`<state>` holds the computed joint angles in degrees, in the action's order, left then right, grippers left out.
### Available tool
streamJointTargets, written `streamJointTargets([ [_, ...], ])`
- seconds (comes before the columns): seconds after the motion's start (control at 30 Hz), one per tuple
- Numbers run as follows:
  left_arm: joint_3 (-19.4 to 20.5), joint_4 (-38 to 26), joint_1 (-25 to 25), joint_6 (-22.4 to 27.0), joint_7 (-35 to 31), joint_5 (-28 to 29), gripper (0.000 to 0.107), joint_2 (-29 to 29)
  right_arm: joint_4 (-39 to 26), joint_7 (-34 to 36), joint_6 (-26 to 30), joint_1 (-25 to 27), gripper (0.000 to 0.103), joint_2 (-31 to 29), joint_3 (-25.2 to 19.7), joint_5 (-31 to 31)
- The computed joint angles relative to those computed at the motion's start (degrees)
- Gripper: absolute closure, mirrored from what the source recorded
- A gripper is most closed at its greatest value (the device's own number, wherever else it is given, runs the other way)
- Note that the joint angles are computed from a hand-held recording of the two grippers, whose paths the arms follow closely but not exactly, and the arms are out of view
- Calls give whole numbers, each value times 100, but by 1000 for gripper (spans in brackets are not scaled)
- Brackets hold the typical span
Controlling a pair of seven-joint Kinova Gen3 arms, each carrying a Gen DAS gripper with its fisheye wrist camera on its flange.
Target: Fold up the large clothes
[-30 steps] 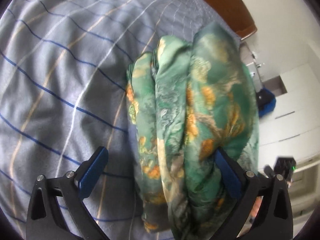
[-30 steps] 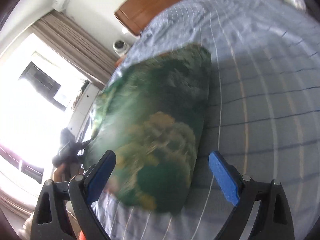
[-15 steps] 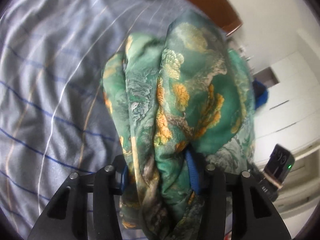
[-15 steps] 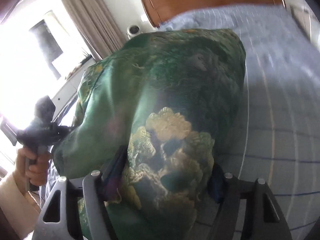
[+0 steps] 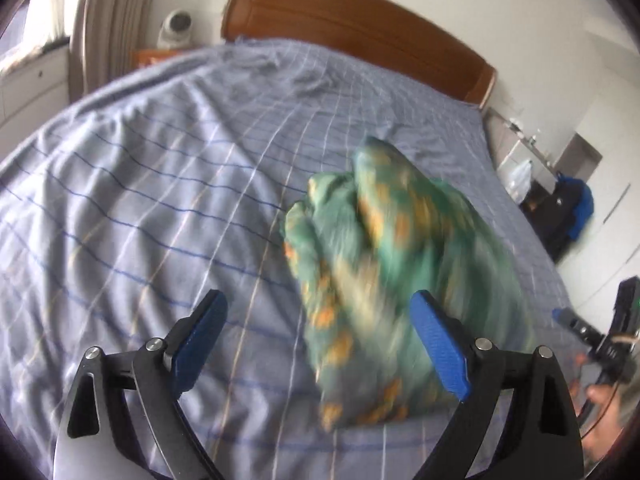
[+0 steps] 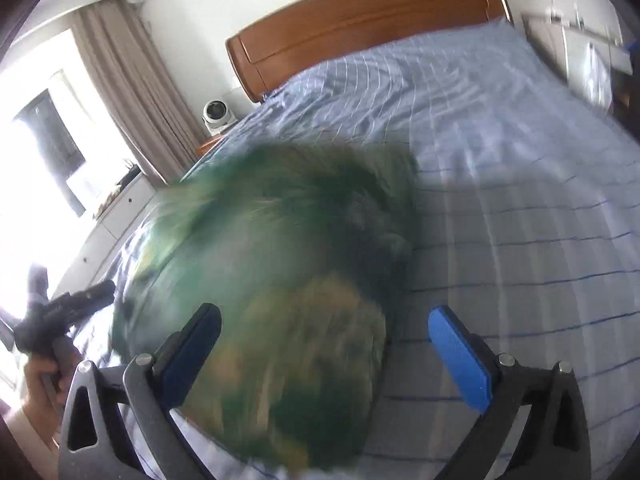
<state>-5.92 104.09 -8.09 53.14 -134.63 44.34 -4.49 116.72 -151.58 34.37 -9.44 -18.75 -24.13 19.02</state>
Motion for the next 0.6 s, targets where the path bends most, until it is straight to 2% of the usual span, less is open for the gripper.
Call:
streamJointTargets([
  [0.07,69,336,-150,-248,-10,30,12,-496,-28,120,365,281,1,-251,-430,-64],
  [0.17,-346,714,19,-29,-306,-104,6,-1292,-174,778,1065,1014,1,-797,-1214,-534],
  [0.23,-351,838,-94,103,-245,-243,5,-1823,-326,1244,1531,1487,1,-1263,-1744,-940],
  [0.3,-258,1002,-58,-72,18,-633,5,-2354,-484,1710,1997,1721,1,-1745,-1990,-1297],
  [0.37,4,1178,-49,-282,420,-1099,5,-2885,-621,2021,2463,1741,1,-2163,-1991,-1516],
  [0.43,315,1291,-149,-316,842,-1524,5,-3415,-876,1959,2929,1713,1,-2444,-2223,-1528],
  [0.5,499,1271,-294,-117,1248,-1765,5,-3814,-1142,1556,3395,1523,1,-2457,-2522,-1249],
  [0.6,655,1160,-214,109,1744,-2093,5,-4138,-1515,856,4006,1189,1,-2331,-3032,-778],
])
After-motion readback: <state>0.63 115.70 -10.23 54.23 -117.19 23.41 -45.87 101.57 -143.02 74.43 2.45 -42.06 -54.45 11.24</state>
